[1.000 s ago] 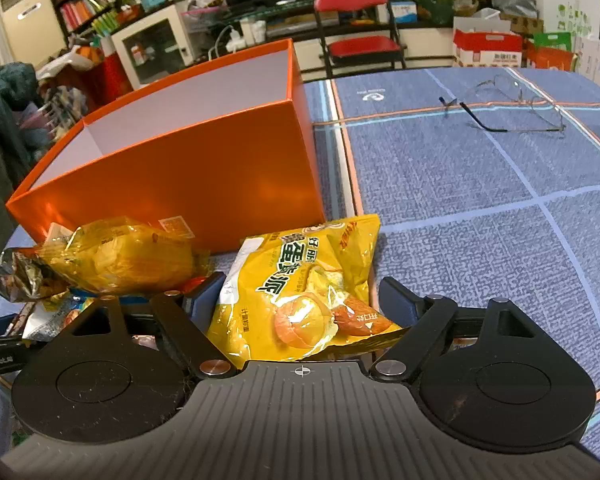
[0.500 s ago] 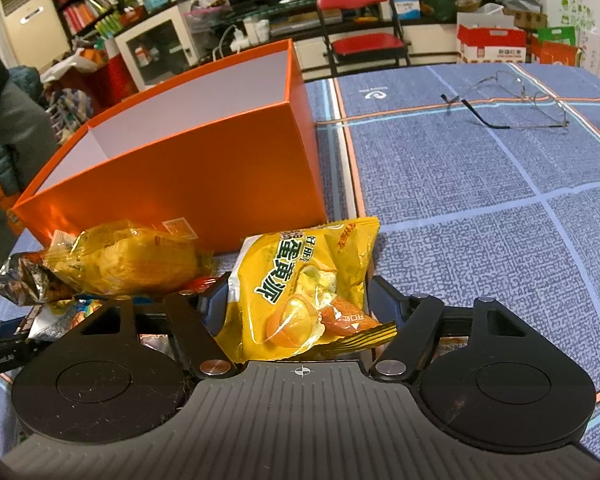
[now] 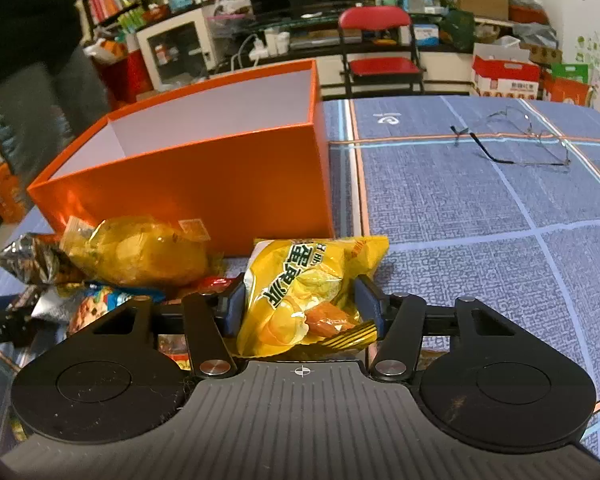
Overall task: Organize snacks
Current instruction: 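Lift the chocolate bar with the left gripper while the right grasps the yellow bag, then carry both snacks over the orange box and release them inside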
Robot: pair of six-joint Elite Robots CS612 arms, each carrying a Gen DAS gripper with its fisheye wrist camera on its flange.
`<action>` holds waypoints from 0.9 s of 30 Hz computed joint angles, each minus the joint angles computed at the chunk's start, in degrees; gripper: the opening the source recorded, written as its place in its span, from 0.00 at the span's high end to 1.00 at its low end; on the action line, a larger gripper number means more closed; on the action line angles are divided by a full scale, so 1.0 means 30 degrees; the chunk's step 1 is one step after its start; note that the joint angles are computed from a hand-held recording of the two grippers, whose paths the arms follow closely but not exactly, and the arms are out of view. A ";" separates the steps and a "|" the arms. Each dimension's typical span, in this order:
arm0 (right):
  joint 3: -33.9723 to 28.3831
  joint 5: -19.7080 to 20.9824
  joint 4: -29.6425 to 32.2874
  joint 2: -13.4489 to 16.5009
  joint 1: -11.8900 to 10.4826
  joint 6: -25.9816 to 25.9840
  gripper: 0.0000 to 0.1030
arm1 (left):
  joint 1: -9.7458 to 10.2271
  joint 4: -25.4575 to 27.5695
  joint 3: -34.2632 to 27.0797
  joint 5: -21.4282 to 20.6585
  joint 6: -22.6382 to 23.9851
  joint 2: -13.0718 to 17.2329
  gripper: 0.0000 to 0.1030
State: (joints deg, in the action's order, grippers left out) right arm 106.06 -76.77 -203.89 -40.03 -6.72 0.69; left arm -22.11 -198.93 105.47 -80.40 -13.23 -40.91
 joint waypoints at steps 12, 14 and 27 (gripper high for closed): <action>-0.0316 -0.0961 0.1510 0.0122 0.0072 0.0637 0.26 | 0.0142 0.0390 0.0058 -0.0228 -0.0347 -0.0074 0.46; -0.0363 -0.0884 0.1385 0.0164 0.0050 0.1163 0.28 | 0.0149 0.0384 0.0016 -0.0269 -0.0325 -0.0063 0.46; -0.0779 -0.0849 0.1601 0.0190 0.0271 -0.0922 0.58 | 0.0218 -0.0027 0.0203 -0.0553 -0.0036 -0.0169 0.46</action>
State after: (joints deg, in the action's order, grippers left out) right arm 103.72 -79.32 -199.09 -39.47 -5.91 -2.07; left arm -21.46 -199.01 106.08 -82.06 -13.34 -41.41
